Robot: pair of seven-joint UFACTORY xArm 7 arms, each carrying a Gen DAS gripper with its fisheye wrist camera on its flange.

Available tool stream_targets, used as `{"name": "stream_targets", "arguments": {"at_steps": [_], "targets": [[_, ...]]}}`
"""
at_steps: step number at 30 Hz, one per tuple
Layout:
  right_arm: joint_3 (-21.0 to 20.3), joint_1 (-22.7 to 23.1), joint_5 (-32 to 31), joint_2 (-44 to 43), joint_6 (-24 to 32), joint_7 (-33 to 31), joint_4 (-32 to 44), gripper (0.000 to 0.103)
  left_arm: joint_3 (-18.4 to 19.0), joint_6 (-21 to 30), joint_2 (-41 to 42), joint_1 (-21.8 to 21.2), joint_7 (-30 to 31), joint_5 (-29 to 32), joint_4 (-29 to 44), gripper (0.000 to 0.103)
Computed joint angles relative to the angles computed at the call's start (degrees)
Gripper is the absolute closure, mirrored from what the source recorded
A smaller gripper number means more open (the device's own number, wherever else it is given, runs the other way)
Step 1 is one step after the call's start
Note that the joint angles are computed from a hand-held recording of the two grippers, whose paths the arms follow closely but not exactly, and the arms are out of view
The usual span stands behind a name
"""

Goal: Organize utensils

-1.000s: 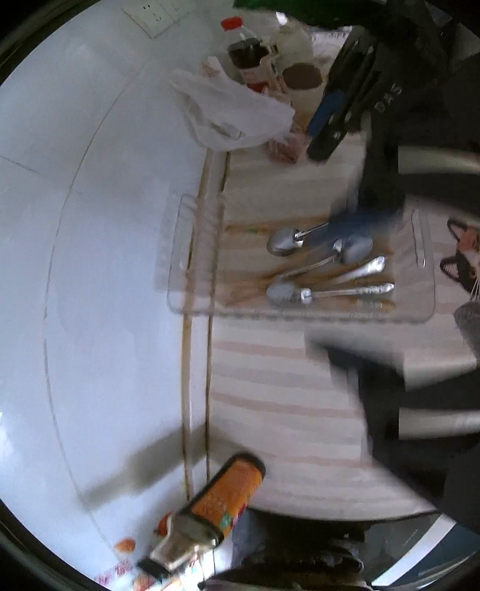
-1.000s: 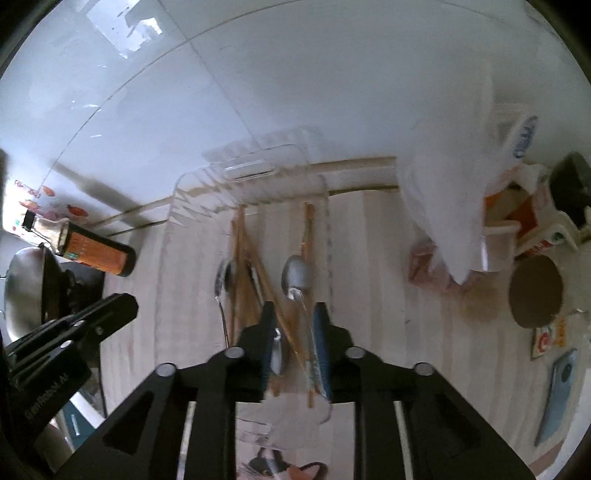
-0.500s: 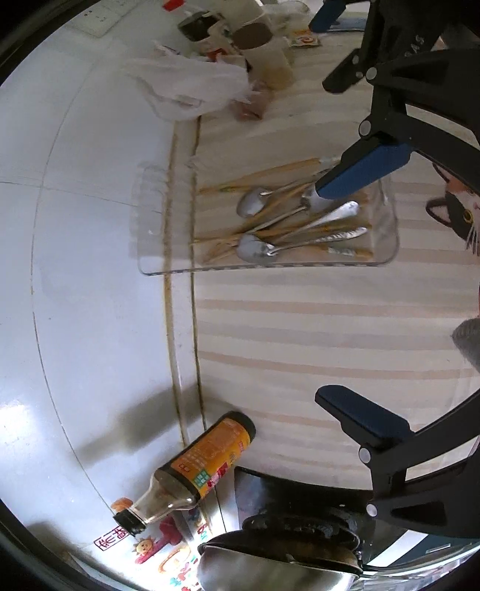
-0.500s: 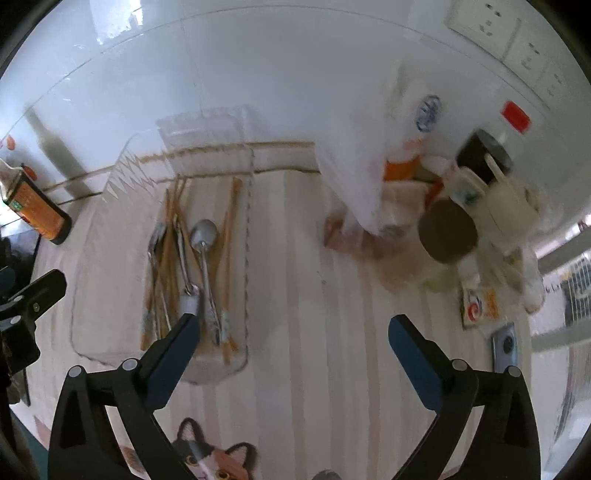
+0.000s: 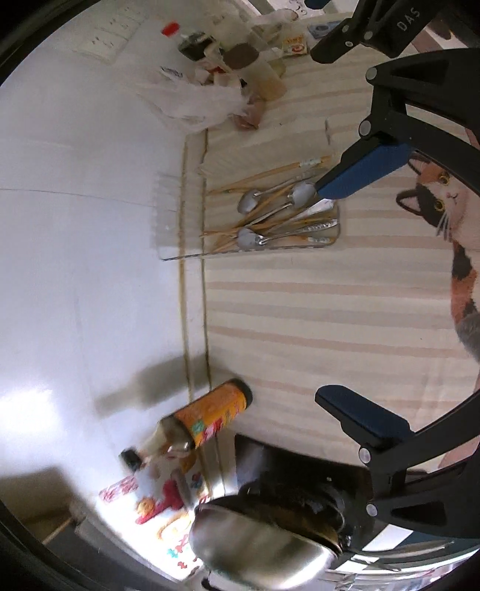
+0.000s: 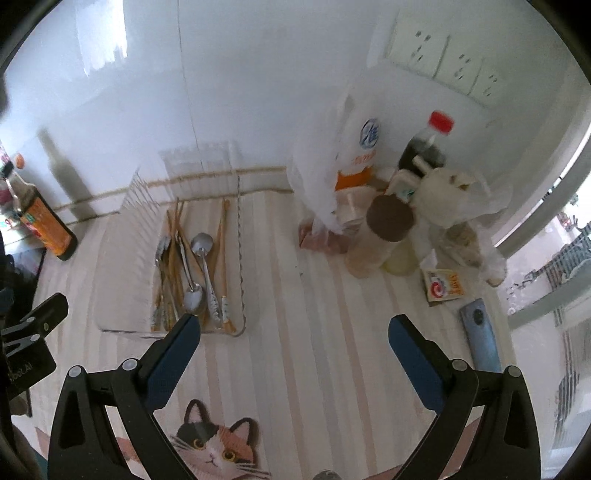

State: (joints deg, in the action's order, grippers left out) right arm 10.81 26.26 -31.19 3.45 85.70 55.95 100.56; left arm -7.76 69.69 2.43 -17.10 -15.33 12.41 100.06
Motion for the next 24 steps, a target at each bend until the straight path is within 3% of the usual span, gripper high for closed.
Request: {"name": "stream_targets", "arguments": {"at_steps": [9,24], "targets": [[5.71,1.68,-5.31,-9.29,4.43,2.33,-1.83,0.0,-3.09,0.65,-13.89,0.37,-4.55,1.3,-7.15,0.0],[21.72,0.96,-12.38,-15.55,17.61,5.14,4.97,0.0,-8.4,5.85,-29.22,4.16,-5.64,-1.23,-10.68,0.0]]}}
